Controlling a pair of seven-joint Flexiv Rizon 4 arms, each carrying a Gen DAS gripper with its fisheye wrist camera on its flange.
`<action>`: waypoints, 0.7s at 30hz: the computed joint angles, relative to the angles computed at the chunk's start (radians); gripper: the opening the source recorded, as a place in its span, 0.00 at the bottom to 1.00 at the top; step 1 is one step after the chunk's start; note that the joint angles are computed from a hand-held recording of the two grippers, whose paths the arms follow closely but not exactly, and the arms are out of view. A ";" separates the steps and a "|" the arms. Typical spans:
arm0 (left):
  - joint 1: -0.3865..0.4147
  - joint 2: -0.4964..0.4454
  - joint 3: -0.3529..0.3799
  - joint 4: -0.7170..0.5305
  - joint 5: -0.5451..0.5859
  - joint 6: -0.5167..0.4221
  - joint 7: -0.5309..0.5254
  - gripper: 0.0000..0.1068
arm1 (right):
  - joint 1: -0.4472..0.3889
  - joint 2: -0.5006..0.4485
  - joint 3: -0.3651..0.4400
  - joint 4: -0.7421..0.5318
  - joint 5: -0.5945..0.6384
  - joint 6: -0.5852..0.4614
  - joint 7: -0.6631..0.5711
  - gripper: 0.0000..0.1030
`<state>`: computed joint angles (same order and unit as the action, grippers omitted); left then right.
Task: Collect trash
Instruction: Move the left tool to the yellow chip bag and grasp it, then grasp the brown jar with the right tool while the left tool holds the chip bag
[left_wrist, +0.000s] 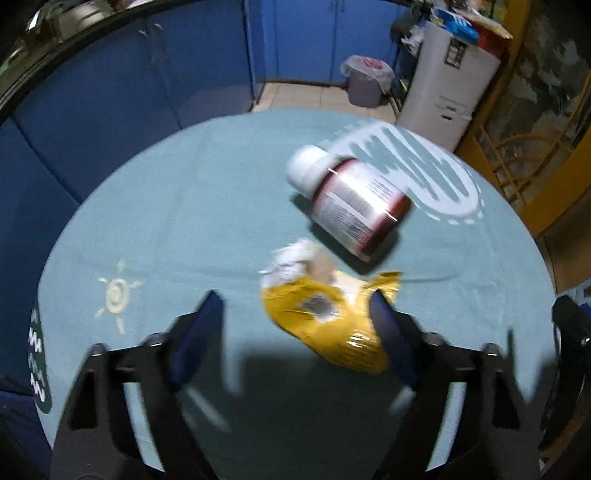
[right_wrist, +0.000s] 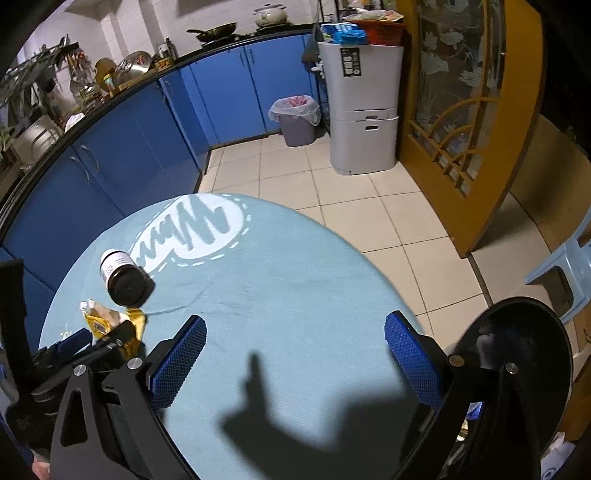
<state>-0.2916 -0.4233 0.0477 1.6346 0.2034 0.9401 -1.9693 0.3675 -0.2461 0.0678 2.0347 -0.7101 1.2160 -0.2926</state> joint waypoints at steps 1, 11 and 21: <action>0.009 0.005 -0.002 0.007 -0.007 0.007 0.010 0.47 | 0.002 -0.011 0.005 -0.012 0.007 0.000 -0.010 0.92; 0.054 0.065 0.034 0.073 -0.009 0.026 -0.037 0.31 | 0.070 -0.113 0.008 -0.142 0.040 0.007 -0.110 0.92; 0.095 0.096 0.058 0.083 0.078 0.029 -0.108 0.31 | 0.142 -0.244 0.006 -0.331 0.110 -0.027 -0.274 0.92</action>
